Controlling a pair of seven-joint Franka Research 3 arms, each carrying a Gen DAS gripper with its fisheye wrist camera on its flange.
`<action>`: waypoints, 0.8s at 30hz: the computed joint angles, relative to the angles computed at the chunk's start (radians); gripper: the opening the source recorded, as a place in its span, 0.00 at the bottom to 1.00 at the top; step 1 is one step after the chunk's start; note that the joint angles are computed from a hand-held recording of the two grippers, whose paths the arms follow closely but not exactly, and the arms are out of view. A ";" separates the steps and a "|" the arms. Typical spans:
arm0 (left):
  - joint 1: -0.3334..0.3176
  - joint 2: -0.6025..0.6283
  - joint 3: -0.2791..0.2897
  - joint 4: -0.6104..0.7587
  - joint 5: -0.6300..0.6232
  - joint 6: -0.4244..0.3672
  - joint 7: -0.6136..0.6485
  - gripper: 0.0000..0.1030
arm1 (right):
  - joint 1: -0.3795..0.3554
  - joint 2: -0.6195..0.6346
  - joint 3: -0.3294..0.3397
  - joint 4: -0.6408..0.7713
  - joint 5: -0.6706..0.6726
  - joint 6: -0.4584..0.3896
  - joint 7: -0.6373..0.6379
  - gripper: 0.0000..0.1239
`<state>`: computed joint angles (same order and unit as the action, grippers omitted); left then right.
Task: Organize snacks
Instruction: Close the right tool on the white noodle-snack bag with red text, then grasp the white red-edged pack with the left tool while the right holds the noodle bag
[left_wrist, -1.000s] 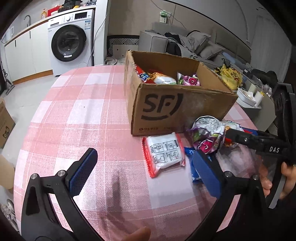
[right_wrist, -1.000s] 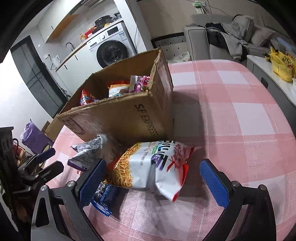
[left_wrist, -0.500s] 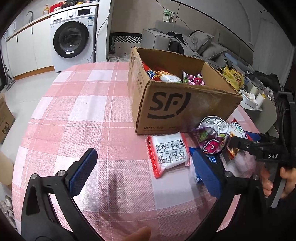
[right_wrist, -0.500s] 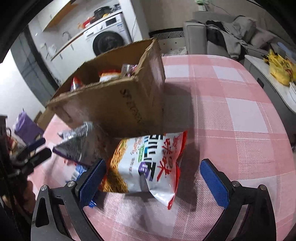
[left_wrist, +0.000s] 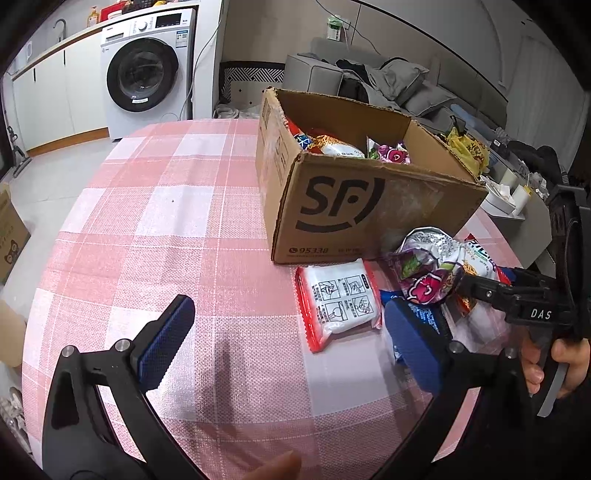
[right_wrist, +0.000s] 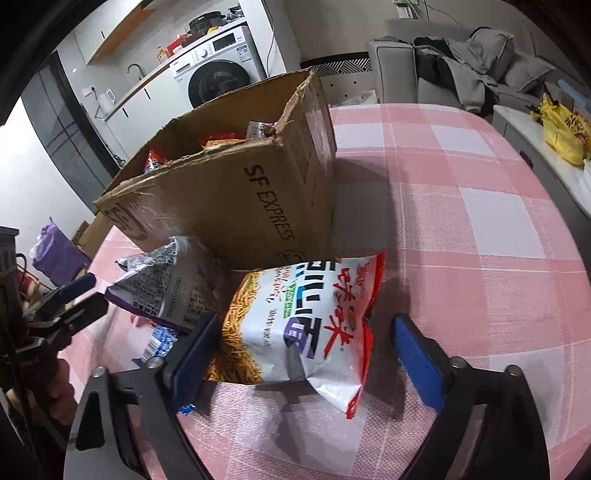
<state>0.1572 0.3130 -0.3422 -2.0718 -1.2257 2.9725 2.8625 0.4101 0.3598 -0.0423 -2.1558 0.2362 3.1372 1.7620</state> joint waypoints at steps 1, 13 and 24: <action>0.001 0.000 -0.001 0.000 -0.001 -0.001 0.001 0.99 | -0.015 0.000 0.017 0.001 0.005 0.002 -0.011 0.64; -0.003 0.003 -0.004 -0.003 -0.007 0.002 -0.005 0.99 | 0.028 -0.031 -0.012 -0.052 0.049 0.137 -0.062 0.47; -0.011 0.052 -0.018 0.013 0.173 0.016 -0.198 0.99 | 0.073 -0.083 -0.051 -0.093 0.135 0.173 -0.140 0.47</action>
<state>0.1458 0.3654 -0.3606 -2.0584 -1.0523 2.9888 2.6642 0.4832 0.2769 -0.0930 -2.2490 0.3712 3.3107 1.6221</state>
